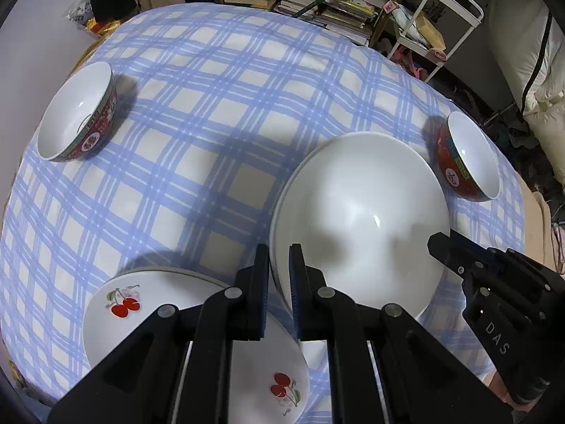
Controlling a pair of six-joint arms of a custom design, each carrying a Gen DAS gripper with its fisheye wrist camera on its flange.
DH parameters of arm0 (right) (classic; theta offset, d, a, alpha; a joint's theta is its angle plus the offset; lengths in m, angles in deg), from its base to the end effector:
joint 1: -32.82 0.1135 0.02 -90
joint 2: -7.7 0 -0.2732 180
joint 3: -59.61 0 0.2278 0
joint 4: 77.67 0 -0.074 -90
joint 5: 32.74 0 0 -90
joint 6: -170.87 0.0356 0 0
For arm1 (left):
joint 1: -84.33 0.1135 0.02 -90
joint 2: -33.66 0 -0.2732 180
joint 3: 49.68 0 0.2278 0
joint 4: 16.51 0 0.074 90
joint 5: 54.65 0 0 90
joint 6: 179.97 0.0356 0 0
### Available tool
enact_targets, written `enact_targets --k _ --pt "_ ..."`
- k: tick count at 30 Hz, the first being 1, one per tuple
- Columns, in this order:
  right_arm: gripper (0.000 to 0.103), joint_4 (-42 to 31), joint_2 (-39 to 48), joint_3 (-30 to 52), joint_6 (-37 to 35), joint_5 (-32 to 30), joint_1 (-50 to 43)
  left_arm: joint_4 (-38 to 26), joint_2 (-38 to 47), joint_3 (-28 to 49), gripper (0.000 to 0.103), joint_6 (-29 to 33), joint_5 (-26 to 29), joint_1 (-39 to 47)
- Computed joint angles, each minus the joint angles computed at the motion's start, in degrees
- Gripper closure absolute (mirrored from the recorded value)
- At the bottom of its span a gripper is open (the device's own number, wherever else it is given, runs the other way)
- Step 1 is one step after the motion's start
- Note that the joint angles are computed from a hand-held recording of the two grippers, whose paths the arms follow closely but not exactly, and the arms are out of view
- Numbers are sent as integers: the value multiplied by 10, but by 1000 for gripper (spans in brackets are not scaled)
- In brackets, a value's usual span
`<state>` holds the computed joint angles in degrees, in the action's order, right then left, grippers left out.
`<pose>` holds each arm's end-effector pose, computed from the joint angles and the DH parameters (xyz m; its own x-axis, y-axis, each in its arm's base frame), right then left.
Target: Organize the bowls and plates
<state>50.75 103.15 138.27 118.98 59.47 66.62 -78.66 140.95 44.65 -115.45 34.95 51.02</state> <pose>0.2537 0.1682 0.2178 -0.9436 0.1105 -0.3122 0.0487 0.9787 0.1993 0.2938 -0.1927 0.2173 -0.9647 0.1192 -0.2349 0.1469 0.9836 -0.1045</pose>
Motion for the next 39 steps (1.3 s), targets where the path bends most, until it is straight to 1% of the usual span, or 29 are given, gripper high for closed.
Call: enact_targets --k 2,4,6,8,10,12,14,15,16,17,18,19,20,22,23,24,25,26,28,29,32,39 --pt "92 -8 6 10 -6 -7 -5 -7 3 7 92 3 5 4" --pt "92 -19 11 22 -20 -14 -7 -9 -6 8 91 18 -2 8" --pt "92 -26 13 32 -31 -7 -4 -14 -16 15 89 33 -12 12" --pt "92 -30 14 44 -46 4 -4 -21 -23 25 84 49 -15 21" --pt "92 -33 18 57 -59 11 -5 -38 -22 42 80 70 -35 33" --pt "91 -37 24 76 -57 15 -8 -48 -23 50 78 86 -47 53" --pt "90 -41 33 98 -57 11 -10 -52 -24 54 75 95 -45 83" --pt "84 -42 40 117 -59 11 -10 -52 -25 54 73 101 -44 99" --pt "74 -43 46 130 -61 12 -9 -51 -26 54 68 106 -45 113" --pt "68 -42 57 150 -65 15 -7 -50 -27 56 65 112 -50 130" --pt "55 -40 65 166 -66 23 -4 -46 -27 56 64 116 -53 141" --pt "45 -38 71 179 -66 31 -1 -41 -30 54 62 120 -55 155" --pt "41 -37 79 192 -64 44 3 -40 -29 58 59 126 -54 169" --pt "22 -42 100 226 -40 103 19 -36 -21 69 54 148 -40 203" --pt "19 -36 106 233 -31 116 24 -35 -17 74 52 154 -36 217" --pt "13 -24 112 238 -28 118 25 -33 -13 80 52 159 -31 231" --pt "10 -11 125 248 -25 109 24 -31 -9 87 49 168 -26 245" --pt "9 -10 134 258 -25 103 22 -34 0 100 39 175 -26 257" --pt "9 -28 174 306 -21 88 19 -31 9 110 31 189 -30 273" --pt "9 -37 195 332 -14 82 19 -26 13 114 29 199 -34 280" --pt "9 -42 230 376 -4 68 19 -14 28 126 25 215 -52 294" --pt "9 -95 343 538 1 56 29 -27 81 173 25 230 -33 336"
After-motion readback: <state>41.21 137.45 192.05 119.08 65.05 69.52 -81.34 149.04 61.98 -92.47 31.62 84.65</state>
